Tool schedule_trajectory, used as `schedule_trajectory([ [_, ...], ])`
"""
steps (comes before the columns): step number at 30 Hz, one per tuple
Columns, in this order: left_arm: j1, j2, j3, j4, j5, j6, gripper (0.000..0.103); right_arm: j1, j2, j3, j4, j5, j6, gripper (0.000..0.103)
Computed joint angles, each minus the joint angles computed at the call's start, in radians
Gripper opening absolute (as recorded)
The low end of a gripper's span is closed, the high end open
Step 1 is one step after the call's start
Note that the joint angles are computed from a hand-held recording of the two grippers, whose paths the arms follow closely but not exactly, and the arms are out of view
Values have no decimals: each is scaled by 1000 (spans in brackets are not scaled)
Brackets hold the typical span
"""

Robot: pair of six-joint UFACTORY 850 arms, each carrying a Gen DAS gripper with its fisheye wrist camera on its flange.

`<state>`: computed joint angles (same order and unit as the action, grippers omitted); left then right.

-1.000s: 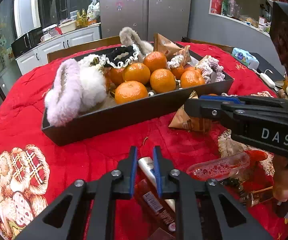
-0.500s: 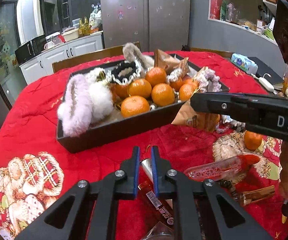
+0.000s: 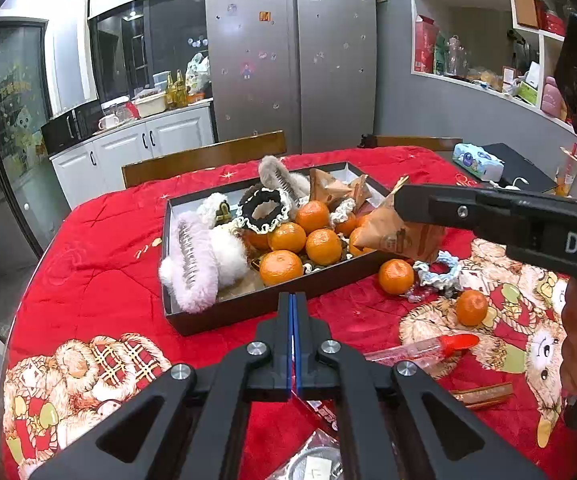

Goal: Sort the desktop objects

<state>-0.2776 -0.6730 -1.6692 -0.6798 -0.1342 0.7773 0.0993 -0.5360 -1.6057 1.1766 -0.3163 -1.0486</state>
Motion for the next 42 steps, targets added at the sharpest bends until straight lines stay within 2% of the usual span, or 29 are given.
schedule_trajectory([
  [2,3,16,20,-85,-6,81,0,2,18,18,38,4,-40,23],
  [8,8,44,52,-108,10,99,0,9,51,55,71,18,-79,23],
  [11,16,35,41,-2,-13,-23,0,8,59,67,84,20,-86,23],
  [15,7,2,21,301,-49,-322,1,3,61,79,117,10,-111,23],
  [16,6,-14,12,311,-68,-350,1,3,59,80,118,7,-109,23],
  [20,15,-70,-41,199,-150,-315,5,4,49,81,83,11,-73,23],
  [22,12,-96,-75,257,-176,-378,12,3,43,78,59,10,-57,23],
  [24,8,-116,-103,313,-182,-432,13,2,38,75,40,8,-44,23],
  [26,7,-138,-134,294,-201,-416,14,0,29,65,19,7,-26,23],
  [28,1,-171,-187,382,-244,-493,26,-3,19,55,14,2,-17,23],
  [29,-5,-195,-222,461,-277,-565,39,-6,11,46,10,-5,-9,23],
  [30,-8,-210,-244,499,-295,-601,58,-8,4,38,2,-9,2,23],
  [31,-10,-231,-273,495,-322,-596,65,-10,-7,25,-14,-12,22,23],
  [32,-11,-249,-298,491,-354,-585,69,-12,-15,17,-23,-16,31,23],
  [33,-15,-252,-297,511,-347,-593,73,-13,-23,8,-29,-21,38,23],
  [35,-29,-238,-261,569,-280,-595,76,-16,-34,-5,-28,-32,43,23],
  [37,-20,-246,-271,490,-282,-552,76,-19,-46,-16,-24,-40,46,23],
  [38,-17,-245,-270,478,-270,-561,73,-21,-51,-20,-13,-46,40,23],
  [39,-18,-243,-265,509,-255,-587,59,-22,-54,-20,-6,-50,35,23],
  [40,-18,-236,-253,521,-233,-597,49,-23,-57,-21,-2,-53,33,23],
  [42,-16,-234,-252,479,-237,-576,32,-25,-62,-26,-13,-61,44,23],
])
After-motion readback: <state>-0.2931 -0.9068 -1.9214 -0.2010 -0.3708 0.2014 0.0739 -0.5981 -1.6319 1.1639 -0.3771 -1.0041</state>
